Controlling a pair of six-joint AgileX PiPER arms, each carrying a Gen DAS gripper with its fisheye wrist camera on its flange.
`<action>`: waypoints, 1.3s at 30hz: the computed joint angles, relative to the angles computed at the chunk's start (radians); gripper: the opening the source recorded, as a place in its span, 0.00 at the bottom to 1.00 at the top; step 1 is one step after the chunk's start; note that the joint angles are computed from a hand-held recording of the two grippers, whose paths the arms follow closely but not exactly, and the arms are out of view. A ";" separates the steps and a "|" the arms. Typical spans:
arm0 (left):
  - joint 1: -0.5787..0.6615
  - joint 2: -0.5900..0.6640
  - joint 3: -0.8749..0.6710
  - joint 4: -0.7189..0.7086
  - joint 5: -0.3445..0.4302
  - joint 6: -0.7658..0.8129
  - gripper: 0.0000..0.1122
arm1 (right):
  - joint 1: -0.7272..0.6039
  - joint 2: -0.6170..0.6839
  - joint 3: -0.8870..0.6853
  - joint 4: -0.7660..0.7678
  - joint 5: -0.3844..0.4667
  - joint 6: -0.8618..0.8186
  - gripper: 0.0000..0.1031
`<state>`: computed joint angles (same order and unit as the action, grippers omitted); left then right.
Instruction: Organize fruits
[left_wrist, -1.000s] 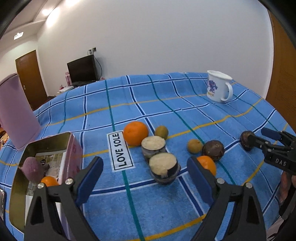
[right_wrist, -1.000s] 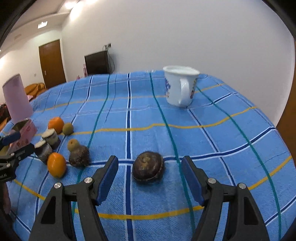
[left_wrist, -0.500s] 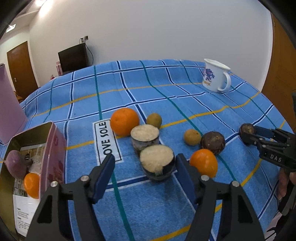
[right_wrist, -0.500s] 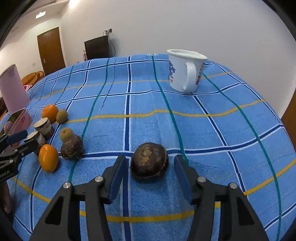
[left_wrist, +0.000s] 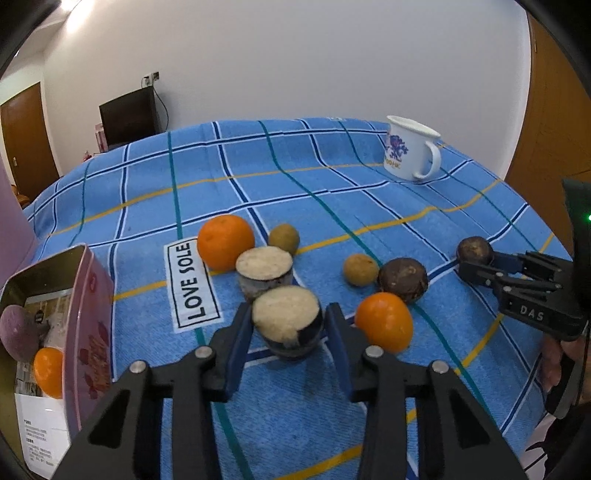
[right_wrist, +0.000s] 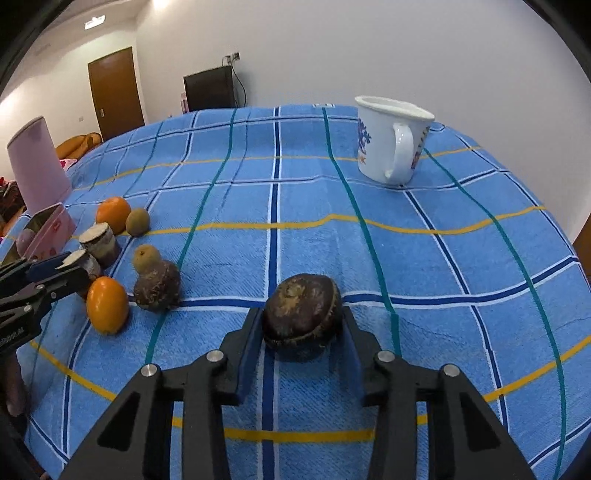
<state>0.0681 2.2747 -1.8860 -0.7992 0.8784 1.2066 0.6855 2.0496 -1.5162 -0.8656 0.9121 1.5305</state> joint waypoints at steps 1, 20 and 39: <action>0.001 -0.002 0.003 -0.005 -0.002 0.004 0.36 | 0.004 -0.005 0.007 -0.014 -0.003 0.012 0.41; 0.036 -0.073 0.136 -0.182 -0.078 0.179 0.35 | 0.072 -0.055 0.101 -0.219 -0.008 0.203 0.41; 0.066 -0.107 0.208 -0.333 -0.119 0.291 0.35 | 0.134 -0.059 0.115 -0.367 0.038 0.288 0.41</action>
<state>0.1345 2.1676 -1.6782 -1.1321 0.7596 1.4974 0.8192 1.9911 -1.4016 -1.2325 0.9502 1.8181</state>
